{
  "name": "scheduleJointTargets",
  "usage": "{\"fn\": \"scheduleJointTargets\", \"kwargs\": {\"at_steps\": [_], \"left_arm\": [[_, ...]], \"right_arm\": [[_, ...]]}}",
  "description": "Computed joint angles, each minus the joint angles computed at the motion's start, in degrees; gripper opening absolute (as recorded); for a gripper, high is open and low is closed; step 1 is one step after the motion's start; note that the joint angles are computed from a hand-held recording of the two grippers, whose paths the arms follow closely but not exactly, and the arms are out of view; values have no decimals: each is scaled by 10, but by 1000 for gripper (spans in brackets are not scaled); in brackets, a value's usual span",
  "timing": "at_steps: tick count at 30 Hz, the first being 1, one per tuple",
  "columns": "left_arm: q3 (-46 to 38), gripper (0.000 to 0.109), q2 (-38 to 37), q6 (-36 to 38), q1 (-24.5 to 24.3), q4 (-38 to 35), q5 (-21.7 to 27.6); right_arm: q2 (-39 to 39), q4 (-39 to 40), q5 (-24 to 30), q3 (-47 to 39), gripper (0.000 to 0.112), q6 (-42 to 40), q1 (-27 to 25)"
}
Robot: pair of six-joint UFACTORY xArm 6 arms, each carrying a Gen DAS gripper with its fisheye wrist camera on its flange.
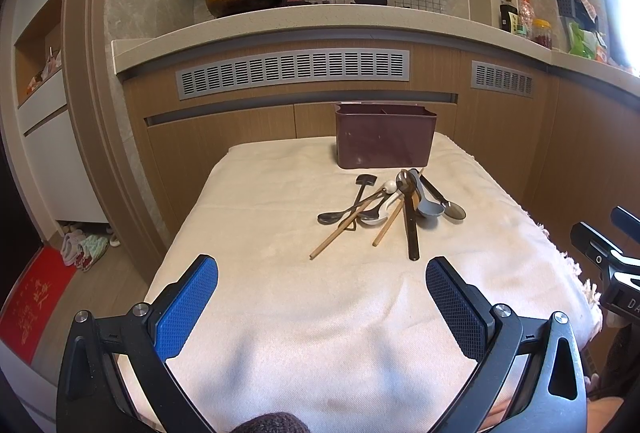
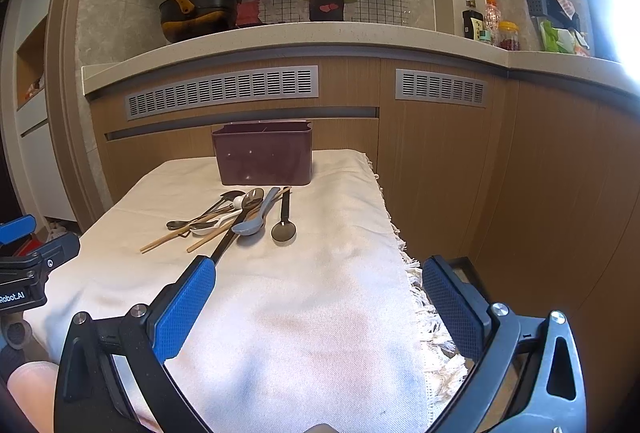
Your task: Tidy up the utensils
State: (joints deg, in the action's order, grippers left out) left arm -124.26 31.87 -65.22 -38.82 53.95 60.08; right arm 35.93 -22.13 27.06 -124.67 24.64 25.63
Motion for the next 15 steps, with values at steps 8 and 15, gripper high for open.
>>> {"fn": "scheduleJointTargets", "kwargs": {"at_steps": [8, 15], "left_arm": [[1, 103, 1, 2, 0, -2, -1], [5, 103, 0, -3, -2, 0, -1]], "right_arm": [[2, -2, -4, 0, 103, -2, 1], [1, -3, -5, 2, 103, -1, 1]]}}
